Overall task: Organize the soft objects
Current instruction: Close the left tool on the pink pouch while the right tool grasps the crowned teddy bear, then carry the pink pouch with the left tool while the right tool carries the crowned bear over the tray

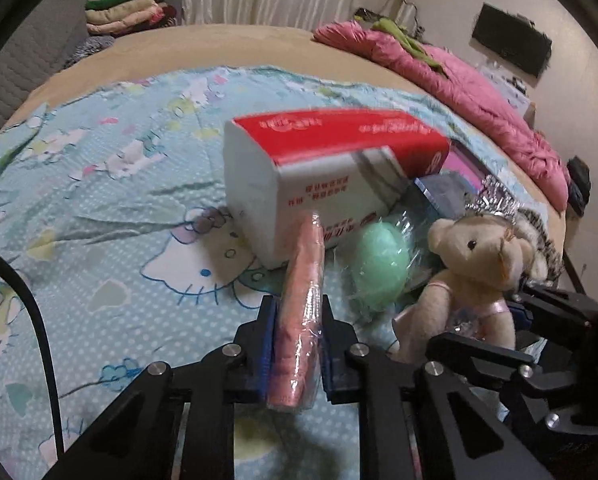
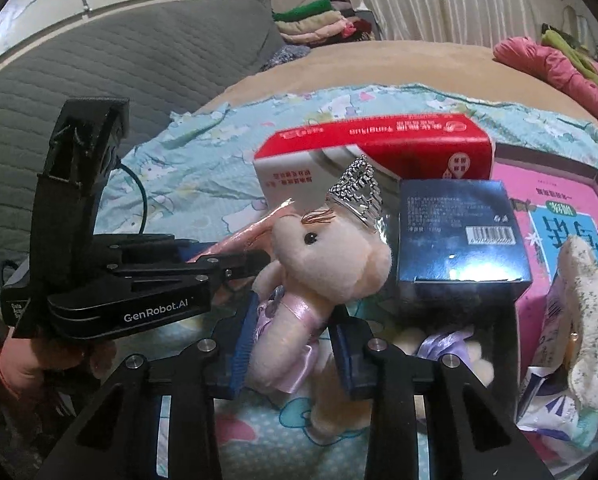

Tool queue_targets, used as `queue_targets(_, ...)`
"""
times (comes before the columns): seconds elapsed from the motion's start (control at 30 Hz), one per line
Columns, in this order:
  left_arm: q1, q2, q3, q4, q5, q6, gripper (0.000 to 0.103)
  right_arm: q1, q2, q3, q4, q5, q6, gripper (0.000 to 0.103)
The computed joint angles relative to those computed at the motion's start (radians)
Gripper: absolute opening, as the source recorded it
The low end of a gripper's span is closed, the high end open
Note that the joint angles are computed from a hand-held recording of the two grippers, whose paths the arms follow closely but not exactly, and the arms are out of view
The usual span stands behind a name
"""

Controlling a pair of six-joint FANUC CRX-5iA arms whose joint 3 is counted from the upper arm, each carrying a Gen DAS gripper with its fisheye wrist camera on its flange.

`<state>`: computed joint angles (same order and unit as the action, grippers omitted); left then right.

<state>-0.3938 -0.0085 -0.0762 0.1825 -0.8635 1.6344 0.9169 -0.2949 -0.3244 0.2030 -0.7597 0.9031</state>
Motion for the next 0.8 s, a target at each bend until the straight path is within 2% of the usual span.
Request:
queue_targets(0.2,-0.024,-0.064,0.008,-0.078,-0.004,0.123,0.019,0.008,-0.053,-0.029,0.032,0.016,-0.026,0.035)
queue_targets(0.33,-0.070,-0.064,0.074,-0.157,-0.076,0.191,0.019,0.015,-0.087,-0.041,0.066,0.028,-0.054,0.035)
queue_targets(0.4,-0.087,-0.072,0.083,-0.165,-0.077,0.198,0.019,0.015,-0.113,-0.049,0.083,0.030,-0.070,0.035)
queue_targets(0.63,-0.190,-0.021,0.217,-0.231,-0.108,0.249,0.019,-0.008,-0.224,-0.096,0.181,0.022,-0.158,0.035)
queue_targets(0.8,-0.265,0.049,0.331,-0.250,-0.153,0.241,0.019,-0.055,-0.286,-0.123,0.239,0.019,-0.211,0.035)
